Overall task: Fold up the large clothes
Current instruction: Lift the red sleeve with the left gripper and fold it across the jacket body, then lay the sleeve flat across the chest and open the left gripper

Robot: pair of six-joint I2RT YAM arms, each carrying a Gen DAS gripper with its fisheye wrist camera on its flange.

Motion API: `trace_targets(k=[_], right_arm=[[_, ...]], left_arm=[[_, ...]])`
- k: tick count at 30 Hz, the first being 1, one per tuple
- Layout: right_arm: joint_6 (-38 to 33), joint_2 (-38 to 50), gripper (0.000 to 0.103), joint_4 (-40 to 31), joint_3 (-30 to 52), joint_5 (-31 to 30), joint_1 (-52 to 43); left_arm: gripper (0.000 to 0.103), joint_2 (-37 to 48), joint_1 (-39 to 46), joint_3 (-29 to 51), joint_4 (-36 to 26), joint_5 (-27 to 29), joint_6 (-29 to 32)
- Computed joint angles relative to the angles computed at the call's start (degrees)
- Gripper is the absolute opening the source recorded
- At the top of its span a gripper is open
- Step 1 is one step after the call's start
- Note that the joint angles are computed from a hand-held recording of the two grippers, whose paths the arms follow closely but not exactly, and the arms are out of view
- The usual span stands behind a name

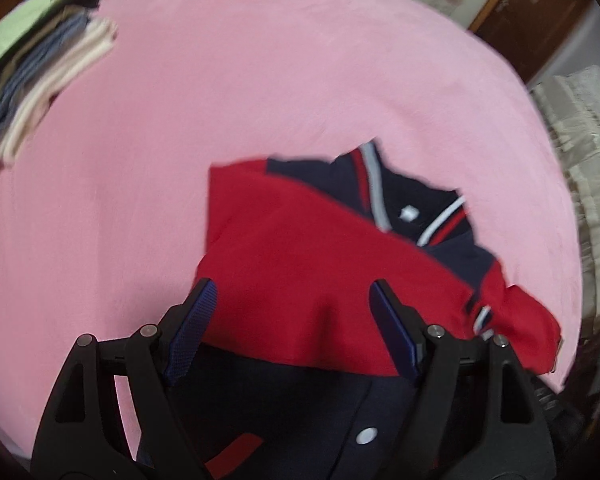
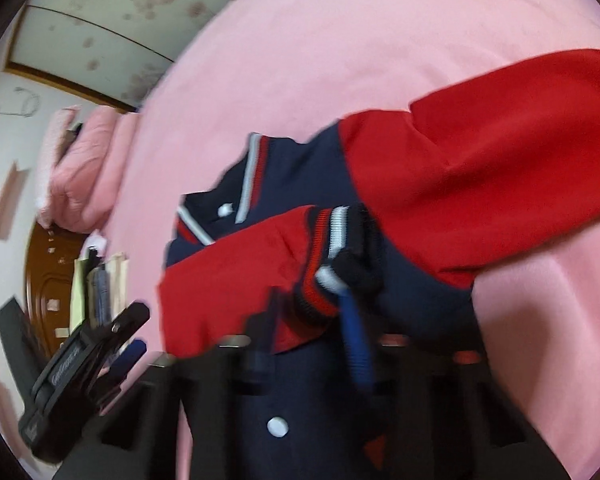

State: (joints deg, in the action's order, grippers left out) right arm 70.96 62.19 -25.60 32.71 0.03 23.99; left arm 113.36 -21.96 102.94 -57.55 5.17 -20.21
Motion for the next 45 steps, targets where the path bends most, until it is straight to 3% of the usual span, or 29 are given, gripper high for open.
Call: trace_targets(k=[2,6,9,10,12,15,16,18,20,22,27,28,30,32,35,38,40,42,45], right_arm=[[-1.8,2.0,0.014,-3.7,2.8,3.3,0.1],[-0.2,8.4,0.014,-13.8,9.3,6.5,0.2],[-1.6,9.5,0.015,-14.3,10.9,8.9,0.7],[-2.5,10.0,0.015,-15.0,12.3,10.3,1.6],[-7.3,11.7,0.015,-10.9,14.0,9.0,2.1],[-10.8,14.2,0.015,-0.7,14.1,0.2,1.7],[-10.8,16.3,0.015,2.8,14.4,-2.5,1.8],[-9.9,22.8,0.015,7.2,16.9,-5.2,2.5],[-10.0,29.9,0.015,11.2,20.5,-6.5,3.1],[-10.4,34.1,0.015,13.9,21.9,-7.7,3.1],[-12.2,41.0,0.015,19.8,21.2,-7.9,1.6],[-13.0,40.7,0.009,19.8,20.7,-7.1,1.0],[-15.0,39.7,0.003,16.5,20.3,-3.3,0.2],[-15.4,38.8,0.0,7.3,22.6,4.4,0.4],[-13.1,36.1,0.0,9.9,19.2,4.9,-0.7],[-11.9,38.7,0.0,0.4,26.0,12.8,2.4],[-10.3,38.6,0.0,-0.9,27.9,15.9,4.1],[-9.9,35.8,0.0,3.4,25.6,13.6,4.3],[-8.5,37.7,0.0,16.1,23.9,3.9,4.9]], left_arm=[[0.074,2.5,0.4,2.2,-3.7,-2.9,0.8],[0.073,3.4,1.2,-1.0,-4.3,-5.8,1.5],[0.072,2.0,1.5,-4.1,-2.6,-8.5,1.0],[0.066,1.1,1.5,-5.1,-1.9,-10.0,1.0],[0.054,-1.9,2.0,-8.3,1.9,-8.3,2.2],[0.052,-5.9,3.3,-12.4,8.0,2.4,4.4],[0.051,-5.3,3.3,-12.1,8.5,6.7,5.6],[0.038,-2.1,2.1,-9.2,6.9,8.8,8.0],[0.025,2.3,0.0,-5.0,4.5,5.3,10.6],[0.019,5.5,-2.0,-2.8,3.4,-0.8,11.8],[0.017,6.9,-3.5,-3.5,4.3,-6.6,11.8],[0.017,6.4,-3.6,-4.6,5.0,-6.7,11.9],[0.016,5.6,-3.2,-6.5,6.2,-5.9,11.8],[0.015,5.1,-2.7,-7.9,7.0,-4.8,12.4],[0.014,3.7,-2.1,-10.2,7.9,-3.6,12.6],[0.013,2.3,-1.2,-12.8,9.0,-2.7,12.9],[0.013,1.3,-1.1,-14.6,9.8,-2.5,12.9],[0.013,0.8,-0.9,-15.4,10.2,-2.5,13.0],[0.013,-1.9,-1.0,-20.0,12.4,-2.5,12.8]])
